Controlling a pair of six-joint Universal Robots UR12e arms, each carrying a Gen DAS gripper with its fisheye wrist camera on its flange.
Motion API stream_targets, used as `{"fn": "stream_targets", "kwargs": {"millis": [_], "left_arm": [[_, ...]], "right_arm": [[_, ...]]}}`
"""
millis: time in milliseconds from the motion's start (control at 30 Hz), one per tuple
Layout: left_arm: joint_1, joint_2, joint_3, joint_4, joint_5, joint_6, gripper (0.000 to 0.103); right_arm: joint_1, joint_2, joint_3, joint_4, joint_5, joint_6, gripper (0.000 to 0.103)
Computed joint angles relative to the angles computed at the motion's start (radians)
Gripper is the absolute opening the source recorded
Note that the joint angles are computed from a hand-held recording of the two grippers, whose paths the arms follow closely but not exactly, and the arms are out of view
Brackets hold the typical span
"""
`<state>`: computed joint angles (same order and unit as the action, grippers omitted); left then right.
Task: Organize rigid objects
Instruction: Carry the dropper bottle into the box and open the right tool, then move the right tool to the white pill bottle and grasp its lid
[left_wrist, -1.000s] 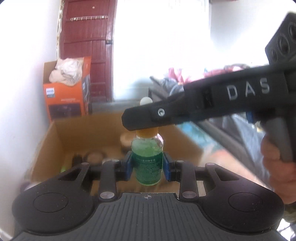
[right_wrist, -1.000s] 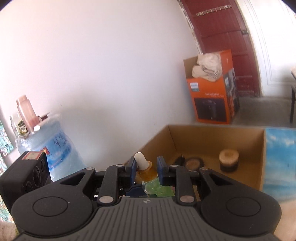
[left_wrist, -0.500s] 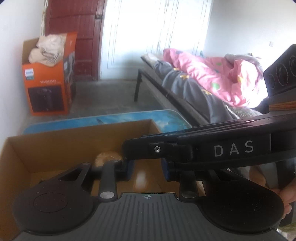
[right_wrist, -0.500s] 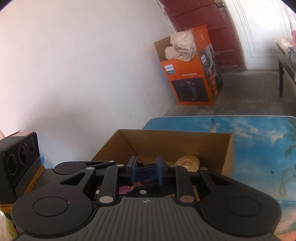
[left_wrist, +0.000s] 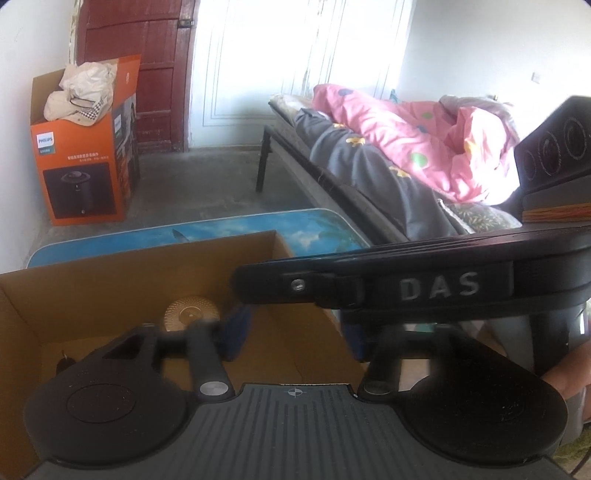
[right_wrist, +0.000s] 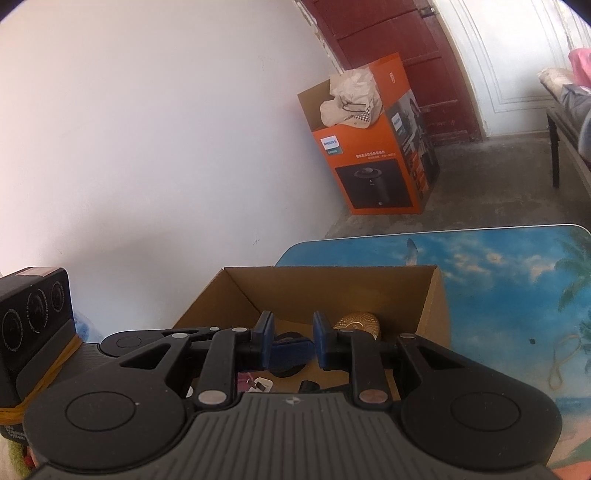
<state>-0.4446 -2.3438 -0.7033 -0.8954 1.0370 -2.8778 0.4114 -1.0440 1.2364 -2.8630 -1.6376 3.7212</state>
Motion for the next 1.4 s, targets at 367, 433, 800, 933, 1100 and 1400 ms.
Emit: {"fn": "stream_targets", "kwargs": {"millis": [367, 433, 800, 933, 1100, 1400], "left_arm": [[0.059, 0.182, -0.315, 0.241, -0.102, -0.066, 0.099], [0.07, 0.215, -0.378, 0.292, -0.103, -0.063, 0.102], [0.115, 0.333, -0.629, 0.485, 0.029, -0.067, 0.103], [0.121, 0.343, -0.663, 0.538, 0.103, -0.073, 0.103], [0.123, 0.338, -0.682, 0.595, 0.18, -0.083, 0.103], [0.124, 0.311, -0.671, 0.612, 0.285, -0.136, 0.102]], "right_arm": [[0.077, -0.087, 0.136, -0.134, -0.118, 0.055, 0.058], [0.093, -0.093, 0.155, -0.162, -0.13, 0.071, 0.062], [0.144, -0.066, 0.179, -0.225, -0.109, 0.205, 0.067], [0.143, -0.04, 0.154, -0.202, -0.057, 0.236, 0.067], [0.15, -0.005, 0.099, -0.143, -0.018, 0.241, 0.067], [0.166, 0.077, -0.051, -0.038, 0.016, 0.183, 0.067]]}}
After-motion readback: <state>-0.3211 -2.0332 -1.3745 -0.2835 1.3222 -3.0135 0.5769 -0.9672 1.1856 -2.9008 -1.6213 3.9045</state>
